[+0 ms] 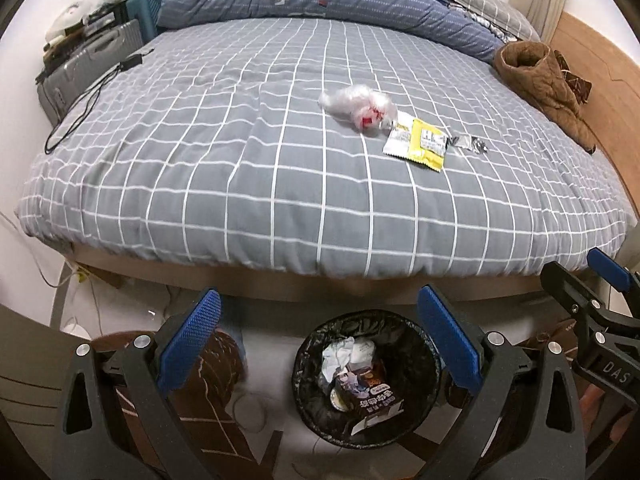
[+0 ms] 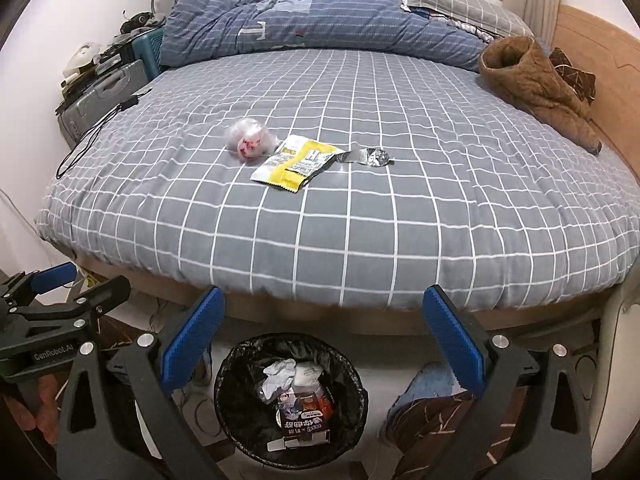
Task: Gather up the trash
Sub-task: 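Raise both tools back over the remaining trash on the bed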
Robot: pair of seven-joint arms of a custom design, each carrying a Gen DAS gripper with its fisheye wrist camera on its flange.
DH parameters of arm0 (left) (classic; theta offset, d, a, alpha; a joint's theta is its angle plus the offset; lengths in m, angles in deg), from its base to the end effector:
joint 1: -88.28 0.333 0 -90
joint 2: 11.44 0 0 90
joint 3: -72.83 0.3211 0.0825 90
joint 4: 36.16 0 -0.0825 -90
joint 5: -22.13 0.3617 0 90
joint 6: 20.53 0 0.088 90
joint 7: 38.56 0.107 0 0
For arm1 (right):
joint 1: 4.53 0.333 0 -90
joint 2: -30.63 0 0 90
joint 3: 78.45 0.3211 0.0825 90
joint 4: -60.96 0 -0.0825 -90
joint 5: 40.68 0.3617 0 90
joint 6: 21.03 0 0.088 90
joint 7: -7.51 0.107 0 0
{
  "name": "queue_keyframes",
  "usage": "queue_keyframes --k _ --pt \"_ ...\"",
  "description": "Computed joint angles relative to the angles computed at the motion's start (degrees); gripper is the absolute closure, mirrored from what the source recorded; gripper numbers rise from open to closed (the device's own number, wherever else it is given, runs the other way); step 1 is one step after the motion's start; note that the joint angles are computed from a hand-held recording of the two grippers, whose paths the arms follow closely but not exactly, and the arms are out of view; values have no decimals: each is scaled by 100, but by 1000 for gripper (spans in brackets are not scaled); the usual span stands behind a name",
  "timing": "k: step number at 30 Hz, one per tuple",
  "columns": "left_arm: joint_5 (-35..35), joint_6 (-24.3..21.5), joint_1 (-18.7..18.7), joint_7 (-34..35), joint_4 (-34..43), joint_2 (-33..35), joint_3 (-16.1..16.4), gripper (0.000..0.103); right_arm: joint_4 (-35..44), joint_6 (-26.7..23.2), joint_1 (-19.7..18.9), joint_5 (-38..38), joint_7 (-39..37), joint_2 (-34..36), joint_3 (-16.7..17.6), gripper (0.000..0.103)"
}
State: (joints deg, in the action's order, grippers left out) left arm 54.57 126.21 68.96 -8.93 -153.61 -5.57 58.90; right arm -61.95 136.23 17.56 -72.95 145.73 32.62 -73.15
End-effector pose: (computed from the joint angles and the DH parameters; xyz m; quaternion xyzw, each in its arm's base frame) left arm 0.4861 -0.3239 0.4510 -0.7027 0.6573 -0.2044 0.1799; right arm 0.4926 0.2786 0.4636 -0.7014 0.6373 -0.2053 0.2443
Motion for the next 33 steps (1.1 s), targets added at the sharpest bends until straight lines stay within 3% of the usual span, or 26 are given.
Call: queue_keyframes --k 20,33 --pt "-372 -543 4 1011 2344 1641 350 6 1964 -497 141 982 -1178 1416 -572 8" --pt "-926 -1095 -128 1946 4830 3414 547 6 3338 -813 243 1727 -2001 2558 -910 8"
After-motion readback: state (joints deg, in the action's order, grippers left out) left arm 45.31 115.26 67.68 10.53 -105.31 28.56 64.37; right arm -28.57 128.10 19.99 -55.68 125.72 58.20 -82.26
